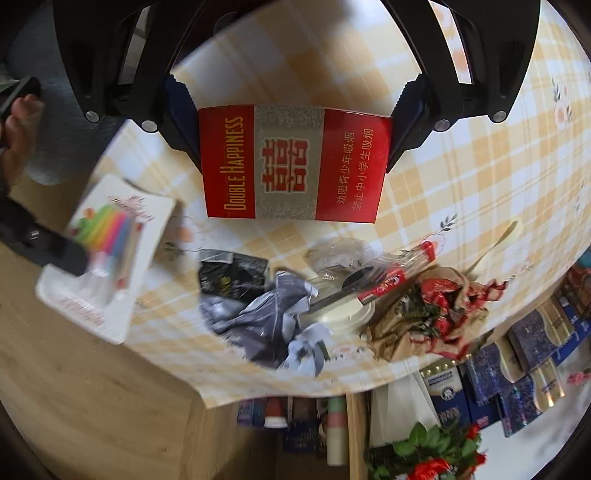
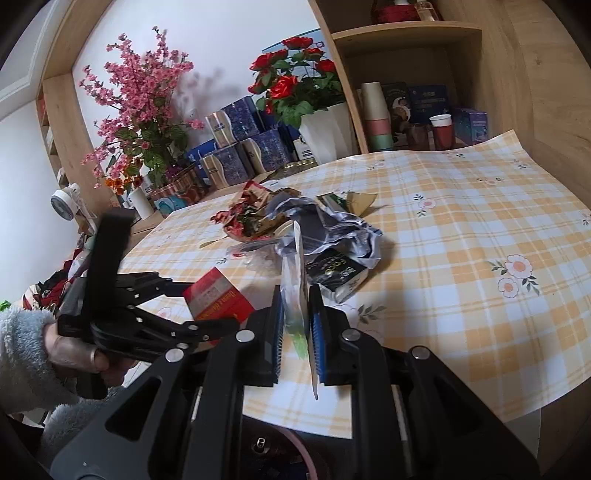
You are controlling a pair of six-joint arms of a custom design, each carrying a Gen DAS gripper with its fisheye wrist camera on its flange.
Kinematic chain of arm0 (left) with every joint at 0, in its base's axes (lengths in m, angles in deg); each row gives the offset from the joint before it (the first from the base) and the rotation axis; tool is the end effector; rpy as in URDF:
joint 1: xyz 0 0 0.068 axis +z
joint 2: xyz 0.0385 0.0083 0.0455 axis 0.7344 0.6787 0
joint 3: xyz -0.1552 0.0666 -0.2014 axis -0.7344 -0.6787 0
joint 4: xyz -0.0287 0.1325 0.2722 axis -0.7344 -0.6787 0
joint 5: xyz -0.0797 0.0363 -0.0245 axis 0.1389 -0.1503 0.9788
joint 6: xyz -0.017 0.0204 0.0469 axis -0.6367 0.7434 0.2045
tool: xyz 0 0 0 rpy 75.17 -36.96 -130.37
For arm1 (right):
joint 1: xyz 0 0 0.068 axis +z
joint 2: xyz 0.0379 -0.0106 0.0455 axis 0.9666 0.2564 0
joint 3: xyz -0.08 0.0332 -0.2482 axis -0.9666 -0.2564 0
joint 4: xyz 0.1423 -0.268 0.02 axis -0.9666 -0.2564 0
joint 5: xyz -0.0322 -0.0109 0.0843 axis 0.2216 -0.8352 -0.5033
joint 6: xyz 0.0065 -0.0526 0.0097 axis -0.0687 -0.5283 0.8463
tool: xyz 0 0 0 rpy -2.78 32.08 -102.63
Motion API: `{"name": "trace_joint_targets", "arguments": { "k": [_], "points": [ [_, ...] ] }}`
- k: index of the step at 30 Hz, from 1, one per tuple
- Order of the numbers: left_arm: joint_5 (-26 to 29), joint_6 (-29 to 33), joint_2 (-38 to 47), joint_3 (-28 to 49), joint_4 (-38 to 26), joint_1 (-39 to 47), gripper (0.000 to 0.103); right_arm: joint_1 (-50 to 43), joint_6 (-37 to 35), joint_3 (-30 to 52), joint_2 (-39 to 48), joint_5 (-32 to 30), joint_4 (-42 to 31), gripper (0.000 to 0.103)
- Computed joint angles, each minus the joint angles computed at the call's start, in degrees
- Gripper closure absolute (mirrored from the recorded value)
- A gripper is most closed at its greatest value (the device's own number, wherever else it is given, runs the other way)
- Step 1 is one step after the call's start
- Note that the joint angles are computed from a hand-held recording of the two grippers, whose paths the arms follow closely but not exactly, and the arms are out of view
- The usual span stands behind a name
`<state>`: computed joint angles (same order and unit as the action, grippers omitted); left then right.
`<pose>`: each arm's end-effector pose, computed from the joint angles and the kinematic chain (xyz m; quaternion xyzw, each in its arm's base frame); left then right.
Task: Collect trash
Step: 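Grasp the red Double Happiness box with the left tool while the right tool lifts the candle card, then drop the candle card into the brown bin with the right tool while the left tool holds the red box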
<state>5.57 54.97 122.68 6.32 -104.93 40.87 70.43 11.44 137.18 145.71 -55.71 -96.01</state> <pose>0.2933 -0.0349 0.2483 0.0824 0.9446 -0.0395 0.3151 0.2905 0.0008 0.2540 -0.1991 0.8446 0.2905 0.4033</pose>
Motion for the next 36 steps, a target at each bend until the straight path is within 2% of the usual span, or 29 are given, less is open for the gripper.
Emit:
{"name": "trace_joint_targets", "arguments": {
  "k": [7,15,18,20,23,28,32,36],
  "points": [
    [-4.91,-7.43,-17.29,-5.6,-6.33,-3.5,0.017,-0.37,-2.95,-2.36,-5.87,-0.81,-4.88,0.086],
    [-9.61,-15.56,-35.4,-8.66,-18.05,-4.9,0.017,-1.31,-7.75,-4.86,-12.41,-2.83,-13.59,0.086],
    [-12.53,-18.74,-42.11,-9.54,-22.68,-7.28,0.017,-0.93,-9.85,-6.08,-14.99,-3.33,-17.21,0.086],
    [-16.38,-21.13,-46.4,-10.1,-25.86,-11.58,0.017,-0.02,-11.04,-7.42,-16.77,-3.06,-19.36,0.086],
    [-20.93,-24.18,-49.89,-10.49,-29.0,-17.11,0.017,4.03,-13.18,-10.38,-20.29,-0.65,-22.36,0.086],
    [-23.17,-27.72,-53.96,-10.74,-32.6,-19.73,0.017,11.61,-13.94,-15.03,-22.93,3.47,-24.98,0.086],
    [-22.77,-28.97,-56.67,-11.73,-34.08,-18.72,0.017,17.83,-12.91,-18.95,-23.51,9.28,-22.85,0.086],
    [-24.88,-31.53,-57.84,-12.53,-35.79,-21.39,0.017,22.04,-11.58,-20.28,-18.98,13.32,-20.34,0.086]
  ]
}}
